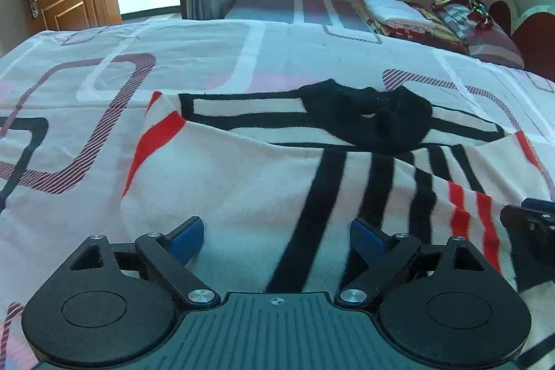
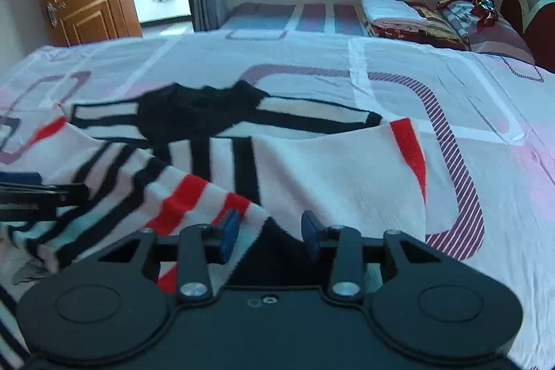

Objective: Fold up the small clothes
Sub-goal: 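Grasp the collar edge with both grippers and fold it over toward the hem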

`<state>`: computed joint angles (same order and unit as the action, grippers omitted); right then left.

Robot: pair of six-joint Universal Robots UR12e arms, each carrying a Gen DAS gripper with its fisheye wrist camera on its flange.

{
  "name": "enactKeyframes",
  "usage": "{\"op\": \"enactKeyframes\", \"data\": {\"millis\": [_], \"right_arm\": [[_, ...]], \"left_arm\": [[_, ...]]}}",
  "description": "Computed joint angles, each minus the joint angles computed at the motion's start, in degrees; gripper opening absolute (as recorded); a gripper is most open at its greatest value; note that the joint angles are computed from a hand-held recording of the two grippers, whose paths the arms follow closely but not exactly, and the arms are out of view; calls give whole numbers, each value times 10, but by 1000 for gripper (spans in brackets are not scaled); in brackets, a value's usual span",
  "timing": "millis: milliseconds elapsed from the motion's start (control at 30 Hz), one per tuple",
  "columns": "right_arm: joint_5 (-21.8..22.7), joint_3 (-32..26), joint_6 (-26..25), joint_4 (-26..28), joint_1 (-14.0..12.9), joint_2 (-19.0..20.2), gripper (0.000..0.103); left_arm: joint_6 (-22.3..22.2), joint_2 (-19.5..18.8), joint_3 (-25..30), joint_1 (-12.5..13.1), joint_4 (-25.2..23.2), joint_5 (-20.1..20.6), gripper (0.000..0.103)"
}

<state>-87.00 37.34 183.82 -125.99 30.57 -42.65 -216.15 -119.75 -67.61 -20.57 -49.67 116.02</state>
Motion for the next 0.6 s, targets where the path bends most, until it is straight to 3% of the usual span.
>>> {"op": "enactKeyframes", "data": {"millis": [233, 367, 600], "right_arm": [[39, 55, -12, -45, 5, -39, 39], [67, 73, -17, -47, 11, -50, 38], [45, 115, -36, -34, 17, -69, 37]], "left_arm": [[8, 18, -20, -18, 30, -3, 91], [18, 19, -26, -25, 20, -2, 91], [25, 30, -57, -32, 21, 19, 91]]}}
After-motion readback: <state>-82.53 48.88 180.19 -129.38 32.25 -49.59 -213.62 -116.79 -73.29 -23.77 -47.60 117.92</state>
